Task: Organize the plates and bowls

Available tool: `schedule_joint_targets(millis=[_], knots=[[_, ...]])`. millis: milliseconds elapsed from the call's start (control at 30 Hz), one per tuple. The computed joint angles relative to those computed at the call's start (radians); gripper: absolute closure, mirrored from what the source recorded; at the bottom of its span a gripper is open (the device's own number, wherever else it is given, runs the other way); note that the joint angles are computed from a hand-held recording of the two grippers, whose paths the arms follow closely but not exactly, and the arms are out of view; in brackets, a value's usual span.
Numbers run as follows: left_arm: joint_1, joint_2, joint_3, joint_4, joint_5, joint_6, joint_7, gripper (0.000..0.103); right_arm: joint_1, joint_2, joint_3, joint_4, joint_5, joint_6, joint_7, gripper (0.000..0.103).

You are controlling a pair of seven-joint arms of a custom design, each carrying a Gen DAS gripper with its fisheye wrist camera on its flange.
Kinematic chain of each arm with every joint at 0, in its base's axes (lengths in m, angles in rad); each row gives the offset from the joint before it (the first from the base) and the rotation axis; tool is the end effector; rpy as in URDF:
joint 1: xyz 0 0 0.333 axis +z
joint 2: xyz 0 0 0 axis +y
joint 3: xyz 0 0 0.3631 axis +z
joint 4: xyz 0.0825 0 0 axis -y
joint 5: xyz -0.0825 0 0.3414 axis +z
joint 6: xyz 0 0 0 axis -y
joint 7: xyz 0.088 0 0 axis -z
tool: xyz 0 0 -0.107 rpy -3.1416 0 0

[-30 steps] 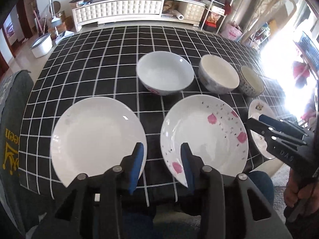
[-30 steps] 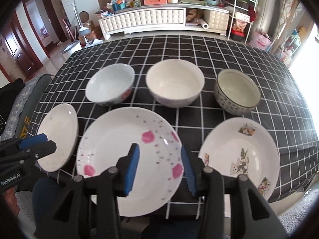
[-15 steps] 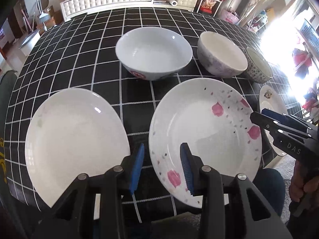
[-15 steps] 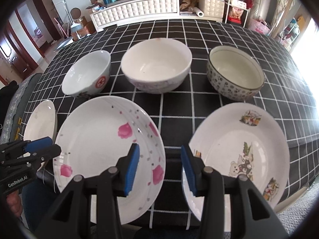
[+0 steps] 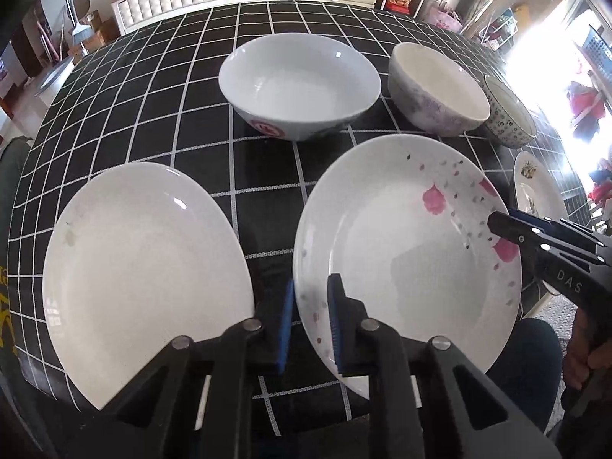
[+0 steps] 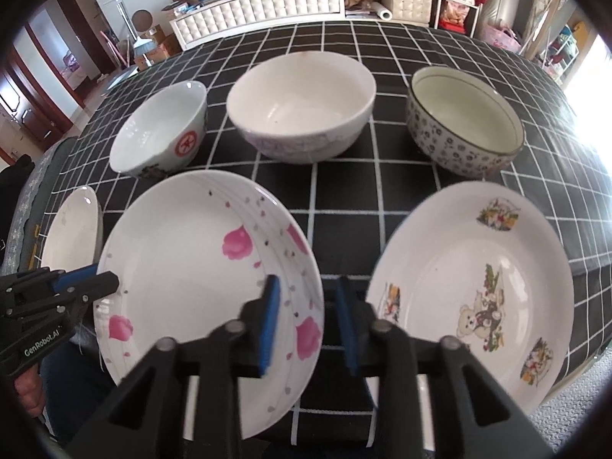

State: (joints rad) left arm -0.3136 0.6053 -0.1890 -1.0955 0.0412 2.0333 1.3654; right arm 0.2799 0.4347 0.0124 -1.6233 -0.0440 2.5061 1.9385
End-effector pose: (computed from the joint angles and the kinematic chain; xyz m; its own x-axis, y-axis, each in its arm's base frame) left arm 0.6717 -0.3115 0.5545 -0.2734 -0.9527 0.1329 -0.9235 0.2213 -0.3135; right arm 0.6646 0.1987 0.4824 -0.0207 -0.9920 -0.1242 -0.9066 0.0710 -0.4159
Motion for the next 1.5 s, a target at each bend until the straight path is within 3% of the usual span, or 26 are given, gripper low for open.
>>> schedule_joint_targets(millis=[100,433,667,700,767,800,867,1067,1167,1233,1367,1400,1500], knots=[[0.004,0.0,0.001,-0.005,-0.008,-0.001,-0.009,0.093,-0.005,-0.002,0.003,-0.007,0.014,-0.011,0.001,0.086],[0.02,-0.018,-0.011,-0.034,-0.041,0.0,-0.017,0.094,0.012,-0.009,-0.012,-0.007,-0.001,-0.023,0.051,0.089],[0.005,-0.054,0.004,-0.062,0.006,0.009,-0.015,0.094,0.011,-0.021,-0.003,0.001,-0.012,-0.025,0.066,0.089],[0.015,-0.069,-0.006,-0.083,-0.006,0.036,0.004,0.102,0.011,-0.025,-0.001,-0.002,-0.011,-0.015,0.062,0.089],[0.068,-0.084,-0.066,-0.097,-0.128,0.075,0.075,0.103,0.003,-0.028,0.016,0.008,0.015,-0.003,0.043,0.091],[0.056,-0.083,-0.062,-0.073,-0.126,0.068,0.072,0.103,0.008,-0.026,0.013,0.021,0.019,-0.015,0.058,0.096],[-0.005,-0.06,-0.015,-0.005,-0.028,0.017,0.042,0.103,0.013,0.006,0.006,0.081,0.025,-0.082,0.09,0.095],[0.016,-0.1,-0.008,-0.074,-0.045,0.051,0.006,0.103,-0.016,0.004,0.028,0.054,0.09,-0.039,0.043,0.095],[0.033,-0.123,-0.01,-0.115,-0.055,0.062,-0.005,0.096,-0.01,0.006,0.021,0.044,0.083,-0.04,0.044,0.095],[0.041,-0.15,-0.013,-0.167,-0.057,0.084,-0.001,0.078,-0.017,0.006,0.025,0.035,0.095,-0.039,0.035,0.095],[0.057,-0.169,-0.029,-0.22,-0.09,0.116,0.012,0.073,-0.02,-0.002,0.028,0.007,0.114,-0.037,0.036,0.095],[0.061,-0.175,-0.028,-0.231,-0.091,0.119,0.017,0.067,-0.019,-0.006,0.027,-0.002,0.112,-0.025,0.035,0.095],[0.037,-0.166,-0.012,-0.225,-0.032,0.113,0.01,0.066,-0.015,-0.02,0.021,-0.022,0.106,-0.017,0.046,0.095]])
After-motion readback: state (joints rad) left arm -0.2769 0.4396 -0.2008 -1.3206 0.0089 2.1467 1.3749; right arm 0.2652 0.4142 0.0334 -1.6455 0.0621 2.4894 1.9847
